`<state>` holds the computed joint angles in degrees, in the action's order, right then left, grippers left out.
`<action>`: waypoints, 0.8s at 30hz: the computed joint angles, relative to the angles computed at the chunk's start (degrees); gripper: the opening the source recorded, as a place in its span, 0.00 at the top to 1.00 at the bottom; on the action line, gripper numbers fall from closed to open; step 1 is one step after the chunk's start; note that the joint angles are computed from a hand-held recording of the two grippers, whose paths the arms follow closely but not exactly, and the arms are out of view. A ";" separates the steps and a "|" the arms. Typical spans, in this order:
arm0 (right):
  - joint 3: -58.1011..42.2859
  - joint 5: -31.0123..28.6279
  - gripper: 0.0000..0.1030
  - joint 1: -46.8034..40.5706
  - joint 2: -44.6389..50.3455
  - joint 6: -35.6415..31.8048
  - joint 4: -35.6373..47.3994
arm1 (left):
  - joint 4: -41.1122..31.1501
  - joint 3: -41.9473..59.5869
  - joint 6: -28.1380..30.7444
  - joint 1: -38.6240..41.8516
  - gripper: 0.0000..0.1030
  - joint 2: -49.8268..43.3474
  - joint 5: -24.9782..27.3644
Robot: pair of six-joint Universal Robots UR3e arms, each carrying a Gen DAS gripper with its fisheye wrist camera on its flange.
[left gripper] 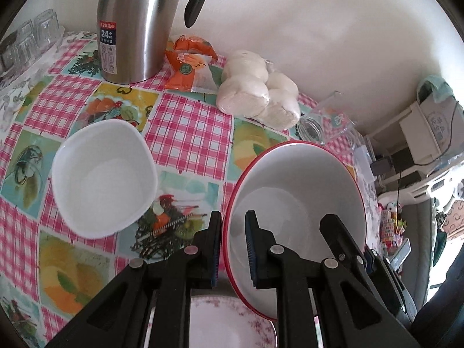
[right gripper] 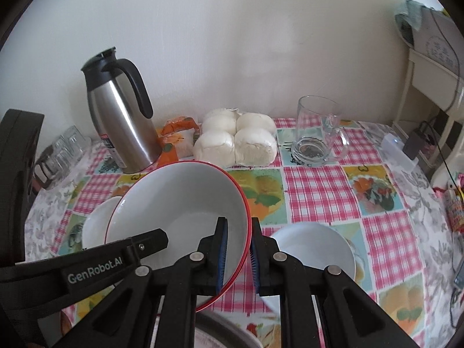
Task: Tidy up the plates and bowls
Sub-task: 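Lift the red-rimmed bowl and carry it over the steel basin with both tools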
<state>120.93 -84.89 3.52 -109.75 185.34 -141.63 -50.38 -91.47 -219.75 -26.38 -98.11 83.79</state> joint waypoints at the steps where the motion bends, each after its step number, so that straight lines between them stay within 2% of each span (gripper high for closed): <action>1: 0.54 0.50 0.85 -0.43 -1.67 0.22 1.25 | -0.10 -0.33 -0.11 0.02 0.84 0.52 -0.16; 12: 4.73 4.06 0.85 -3.16 -15.33 0.53 11.69 | -3.58 -2.66 -1.54 -4.30 0.84 5.76 3.90; 24: 6.58 1.26 0.85 1.67 -23.57 3.30 18.53 | -5.89 -7.51 -2.80 -8.53 0.84 11.23 7.78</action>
<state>127.51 -83.63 5.18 -133.32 188.64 -123.11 -56.28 -98.97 -222.55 -34.91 -86.88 91.57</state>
